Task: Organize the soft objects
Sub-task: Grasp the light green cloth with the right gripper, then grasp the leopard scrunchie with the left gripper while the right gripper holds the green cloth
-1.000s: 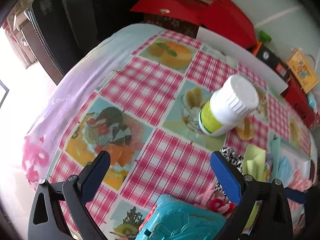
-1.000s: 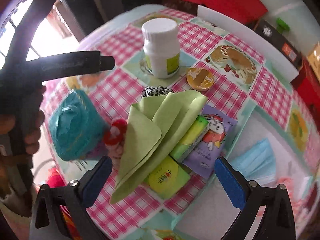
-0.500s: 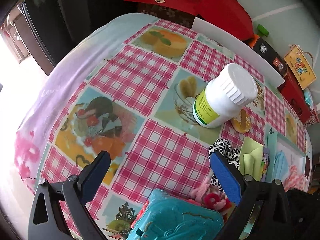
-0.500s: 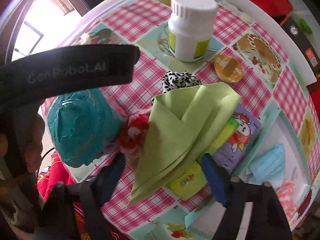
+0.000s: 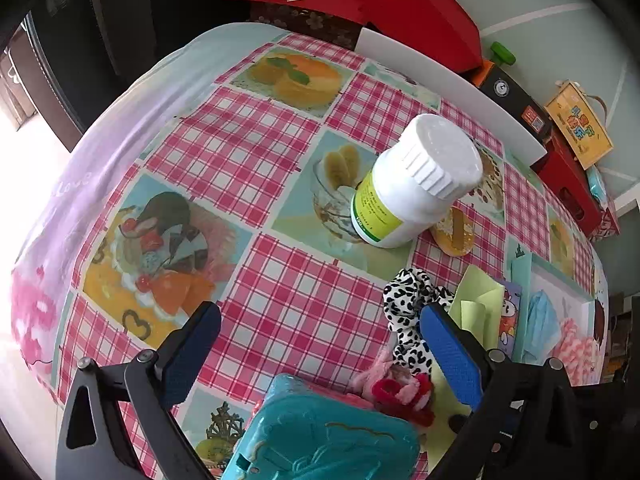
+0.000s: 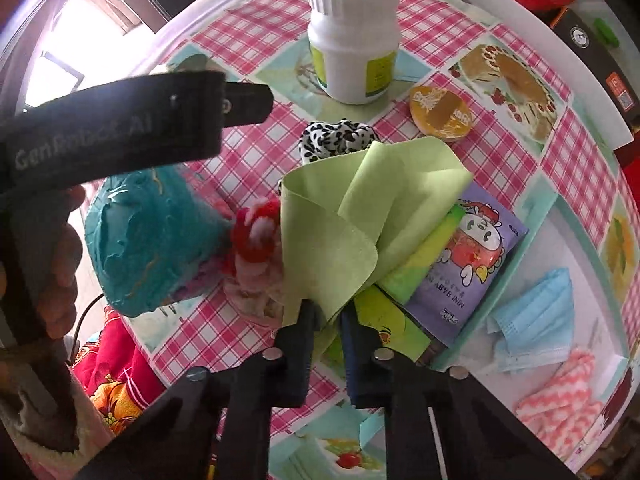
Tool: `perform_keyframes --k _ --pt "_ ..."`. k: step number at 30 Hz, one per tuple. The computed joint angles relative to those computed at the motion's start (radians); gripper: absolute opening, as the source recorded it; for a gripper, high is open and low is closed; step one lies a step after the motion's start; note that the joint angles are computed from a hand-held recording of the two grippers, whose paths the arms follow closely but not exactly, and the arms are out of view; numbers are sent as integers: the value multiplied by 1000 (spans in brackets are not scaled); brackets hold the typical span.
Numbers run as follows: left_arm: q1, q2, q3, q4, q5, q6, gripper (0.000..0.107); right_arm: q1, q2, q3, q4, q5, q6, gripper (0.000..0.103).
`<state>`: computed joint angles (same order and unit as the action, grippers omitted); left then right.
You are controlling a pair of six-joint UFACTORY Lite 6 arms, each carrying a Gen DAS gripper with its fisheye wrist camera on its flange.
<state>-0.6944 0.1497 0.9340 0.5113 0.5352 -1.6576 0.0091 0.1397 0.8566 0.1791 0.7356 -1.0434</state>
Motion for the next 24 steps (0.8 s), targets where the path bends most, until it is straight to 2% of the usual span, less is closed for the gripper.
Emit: perform_keyframes --k 8,11,13,15,20,24 --pt "-2 -1 -1 3 5 -11 100 -41 -5 35 15 65 -41 13" --pt "-2 -1 -2 2 6 -11 100 -9 15 37 3 26 -5 14" --pt "-1 0 -3 0 4 -8 100 9 20 37 8 8 13 31" --pt "0 -2 -4 1 5 -8 100 19 31 53 28 8 22 42" --pt "2 -5 -8 -3 1 -1 100 77 69 77 20 -24 104 42" --pt "6 5 -8 -15 -17 15 100 73 130 109 70 -42 97 42"
